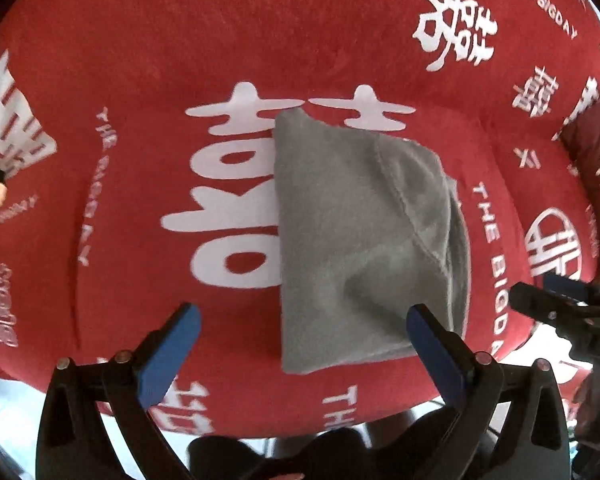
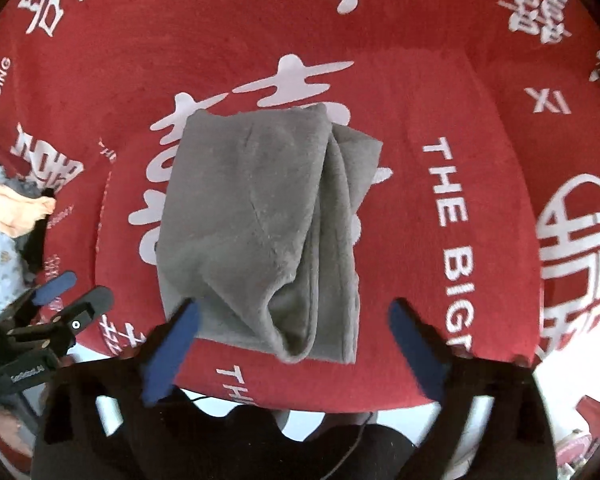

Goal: Fold small clothes

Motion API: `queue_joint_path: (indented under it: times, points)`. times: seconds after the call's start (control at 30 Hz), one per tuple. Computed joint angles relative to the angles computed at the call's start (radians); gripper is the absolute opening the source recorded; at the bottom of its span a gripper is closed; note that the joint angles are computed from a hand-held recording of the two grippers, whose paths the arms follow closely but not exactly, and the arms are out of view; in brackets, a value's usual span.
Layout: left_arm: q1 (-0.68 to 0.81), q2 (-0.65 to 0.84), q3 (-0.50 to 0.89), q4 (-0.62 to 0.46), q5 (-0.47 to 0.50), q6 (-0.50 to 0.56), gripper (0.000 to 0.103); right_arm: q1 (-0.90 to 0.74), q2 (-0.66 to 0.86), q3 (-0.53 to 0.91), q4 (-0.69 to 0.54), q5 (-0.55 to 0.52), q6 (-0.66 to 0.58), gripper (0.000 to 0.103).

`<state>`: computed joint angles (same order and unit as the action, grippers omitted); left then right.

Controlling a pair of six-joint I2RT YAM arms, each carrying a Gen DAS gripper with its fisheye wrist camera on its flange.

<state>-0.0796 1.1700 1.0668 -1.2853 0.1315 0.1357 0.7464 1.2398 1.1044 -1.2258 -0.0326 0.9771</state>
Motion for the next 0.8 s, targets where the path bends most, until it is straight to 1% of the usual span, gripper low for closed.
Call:
queue_joint_path:
  times: [0.07,0.13,0.27,0.4,0.8]
  points:
    - [-0.025,-0.018,0.015,-0.021,-0.067,-0.005,0.103,0.038,0.045,0.06,-0.037,0.02,0.046,0.103]
    - [-0.03,-0.022,0.036,-0.051,-0.109,-0.009,0.103,0.065,0.05,0.1,-0.09,0.023,0.081,0.103]
    - [-0.006,-0.016,0.077,-0.109,-0.115,-0.002,0.103,0.095,0.071,0.17,-0.152,0.022,0.126,0.103]
    - [-0.001,-0.02,0.105,-0.148,-0.136,-0.002,0.103,0.112,0.109,0.22,-0.189,0.03,0.134,0.103]
    - [-0.023,-0.021,0.125,-0.197,-0.158,-0.025,0.103,0.128,0.137,0.252,-0.235,0.017,0.145,0.103]
